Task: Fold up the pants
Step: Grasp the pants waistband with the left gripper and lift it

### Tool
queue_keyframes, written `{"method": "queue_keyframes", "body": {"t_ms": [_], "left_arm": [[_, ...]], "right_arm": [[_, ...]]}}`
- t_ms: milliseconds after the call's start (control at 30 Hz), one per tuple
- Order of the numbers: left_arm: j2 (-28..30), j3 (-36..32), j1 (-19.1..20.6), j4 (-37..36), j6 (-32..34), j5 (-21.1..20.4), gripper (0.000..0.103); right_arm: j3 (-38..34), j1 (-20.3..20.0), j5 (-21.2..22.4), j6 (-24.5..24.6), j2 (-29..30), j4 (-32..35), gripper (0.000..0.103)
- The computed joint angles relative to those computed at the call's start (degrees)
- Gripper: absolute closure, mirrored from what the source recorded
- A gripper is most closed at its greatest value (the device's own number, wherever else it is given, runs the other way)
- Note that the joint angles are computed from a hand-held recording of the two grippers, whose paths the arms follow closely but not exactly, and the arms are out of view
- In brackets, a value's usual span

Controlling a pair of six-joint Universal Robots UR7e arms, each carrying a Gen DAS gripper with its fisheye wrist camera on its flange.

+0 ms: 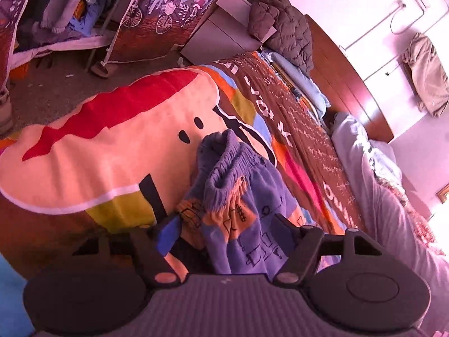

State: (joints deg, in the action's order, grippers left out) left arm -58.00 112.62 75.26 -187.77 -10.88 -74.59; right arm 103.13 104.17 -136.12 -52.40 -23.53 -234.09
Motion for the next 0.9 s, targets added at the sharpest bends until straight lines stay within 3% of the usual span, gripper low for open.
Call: {"method": "queue_keyframes", "body": {"t_ms": [233, 367, 500, 667, 733, 800, 900], "left_arm": [[0.6, 0.9, 0.9, -4.0, -0.7, -2.2, 0.02], [3.0, 1.6, -1.7, -9.2, 2.7, 4.9, 0.019], [6.5, 0.2, -3.9, -13.8, 7.0, 10.8, 0.009], [7.3, -0.3, -4.0, -16.5, 5.7, 11.2, 0.009], [6.7, 0.0, -3.7, -15.9, 4.6, 10.7, 0.014], [6.3, 0.3, -4.2, -15.0, 3.1, 14.0, 0.041], [6.3, 0.3, -4.7, -14.2, 2.2, 17.1, 0.056]], "right_arm": [[-0.3, 0.0, -0.2, -1.0, 0.3, -0.3, 0.001], [-0.2, 0.0, -0.2, -0.5, 0.3, 0.0, 0.001], [0.0, 0.0, -0.2, -0.1, 0.2, 0.3, 0.001], [0.0, -0.1, -0.1, 0.2, 0.1, 0.5, 0.001], [0.1, -0.1, -0.1, 0.3, 0.0, 0.6, 0.001], [0.1, -0.1, 0.0, 0.4, -0.1, 0.7, 0.001], [0.4, -0.2, 0.2, 1.2, -0.4, 1.3, 0.001]]}}
